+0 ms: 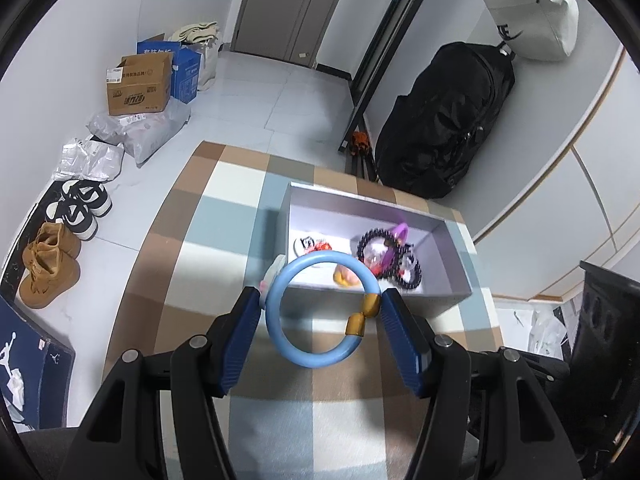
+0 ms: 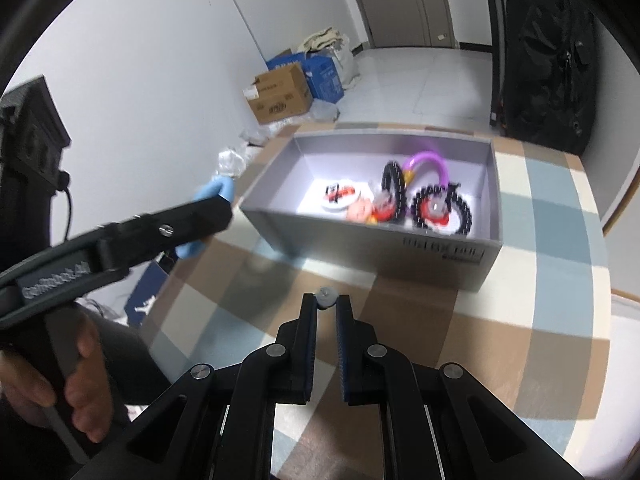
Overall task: Organize jewelry
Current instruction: 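Lift the blue ring toy while the right tool grasps the small white bead, then lower the blue ring and white bead into the box and open both tools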
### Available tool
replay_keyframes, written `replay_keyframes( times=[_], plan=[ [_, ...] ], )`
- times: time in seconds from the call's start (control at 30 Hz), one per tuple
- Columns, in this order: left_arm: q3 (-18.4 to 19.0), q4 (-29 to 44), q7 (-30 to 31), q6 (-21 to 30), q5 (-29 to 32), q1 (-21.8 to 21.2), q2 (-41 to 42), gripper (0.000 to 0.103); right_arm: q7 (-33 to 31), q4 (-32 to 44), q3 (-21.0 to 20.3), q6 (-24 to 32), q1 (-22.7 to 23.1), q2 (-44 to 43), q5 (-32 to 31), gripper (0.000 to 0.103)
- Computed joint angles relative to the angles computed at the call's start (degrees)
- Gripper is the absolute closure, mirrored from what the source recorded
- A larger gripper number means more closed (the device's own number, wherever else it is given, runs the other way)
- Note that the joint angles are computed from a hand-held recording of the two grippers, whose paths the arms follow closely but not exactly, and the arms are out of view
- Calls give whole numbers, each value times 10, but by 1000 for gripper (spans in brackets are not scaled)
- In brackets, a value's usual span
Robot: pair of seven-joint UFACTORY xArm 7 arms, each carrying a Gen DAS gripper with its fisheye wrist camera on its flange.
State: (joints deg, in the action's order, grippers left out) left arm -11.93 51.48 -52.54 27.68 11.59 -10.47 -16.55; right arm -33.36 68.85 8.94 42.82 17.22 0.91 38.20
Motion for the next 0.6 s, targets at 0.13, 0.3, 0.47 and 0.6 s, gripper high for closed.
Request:
replay_keyframes(
  times=[0.13, 0.3, 0.47, 0.6],
  plan=[
    [2, 10, -9, -14, 2, 5, 14, 46, -16, 23, -2, 3, -5, 12, 31, 94],
    [7, 27, -19, -28, 2, 8, 31, 46, -27, 63, -1, 24, -21, 36, 77, 94],
    [16, 53, -3, -35, -12, -2, 61, 46, -39, 89, 1, 22, -33, 48, 104, 94],
    [25, 82, 24, -29, -38, -16, 96, 46, -27, 118, 3, 21, -43, 72, 110, 94]
  ],
)
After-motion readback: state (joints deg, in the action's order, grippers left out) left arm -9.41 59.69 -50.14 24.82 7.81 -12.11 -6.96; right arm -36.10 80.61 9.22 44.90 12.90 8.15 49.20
